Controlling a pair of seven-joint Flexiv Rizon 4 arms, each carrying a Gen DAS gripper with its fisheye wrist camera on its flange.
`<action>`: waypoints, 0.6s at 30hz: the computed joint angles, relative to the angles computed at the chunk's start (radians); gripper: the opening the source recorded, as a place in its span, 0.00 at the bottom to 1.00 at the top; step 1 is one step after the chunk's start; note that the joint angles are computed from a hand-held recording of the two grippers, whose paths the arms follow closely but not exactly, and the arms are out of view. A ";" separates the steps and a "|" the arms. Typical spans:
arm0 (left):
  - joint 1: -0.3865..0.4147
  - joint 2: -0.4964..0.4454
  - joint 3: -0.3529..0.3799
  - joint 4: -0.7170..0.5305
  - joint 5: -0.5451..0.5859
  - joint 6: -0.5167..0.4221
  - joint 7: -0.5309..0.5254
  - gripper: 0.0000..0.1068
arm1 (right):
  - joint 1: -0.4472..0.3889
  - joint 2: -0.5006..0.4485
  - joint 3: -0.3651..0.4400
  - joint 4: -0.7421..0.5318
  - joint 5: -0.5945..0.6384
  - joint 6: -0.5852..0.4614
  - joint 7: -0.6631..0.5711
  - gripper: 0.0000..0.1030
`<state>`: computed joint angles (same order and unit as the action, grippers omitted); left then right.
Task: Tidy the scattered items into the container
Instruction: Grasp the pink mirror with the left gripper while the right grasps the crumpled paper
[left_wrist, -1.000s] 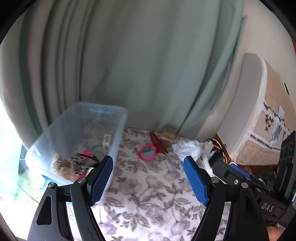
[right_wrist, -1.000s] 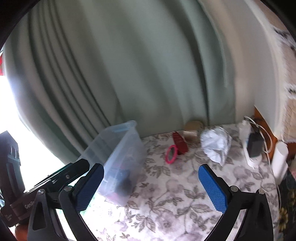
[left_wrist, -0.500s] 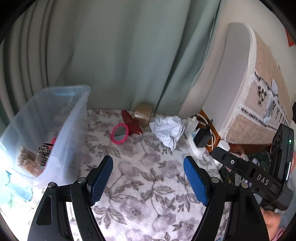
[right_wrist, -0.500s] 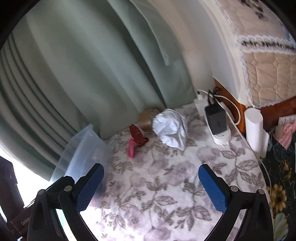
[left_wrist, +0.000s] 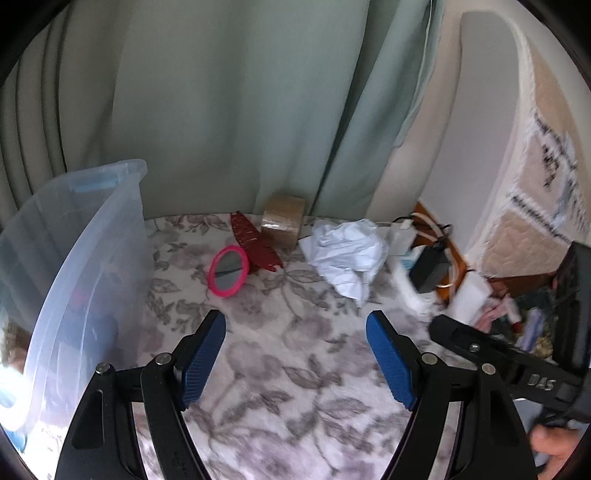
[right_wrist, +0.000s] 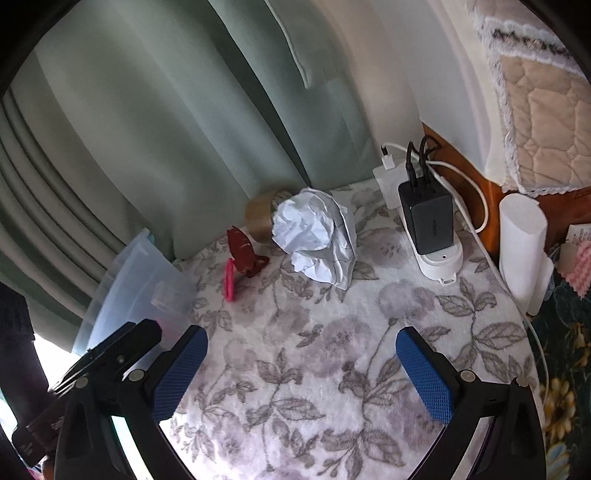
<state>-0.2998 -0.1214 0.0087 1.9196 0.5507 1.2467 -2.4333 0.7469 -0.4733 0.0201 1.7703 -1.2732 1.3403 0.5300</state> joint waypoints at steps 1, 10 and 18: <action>0.002 -0.008 0.003 -0.005 0.010 0.001 -0.003 0.74 | -0.005 -0.013 0.006 -0.009 0.016 0.003 -0.020 1.00; 0.009 -0.130 0.057 -0.082 0.017 -0.006 0.026 0.74 | 0.021 -0.118 -0.024 -0.112 0.207 0.008 -0.226 1.00; -0.017 -0.233 0.122 -0.152 0.004 0.000 0.060 0.74 | 0.049 -0.216 -0.057 -0.232 0.386 -0.026 -0.413 1.00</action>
<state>-0.3172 -0.3545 0.1310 1.7679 0.5544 1.2471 -2.3737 0.7955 -0.6897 -0.0367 1.5378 -0.8877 1.3145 0.1172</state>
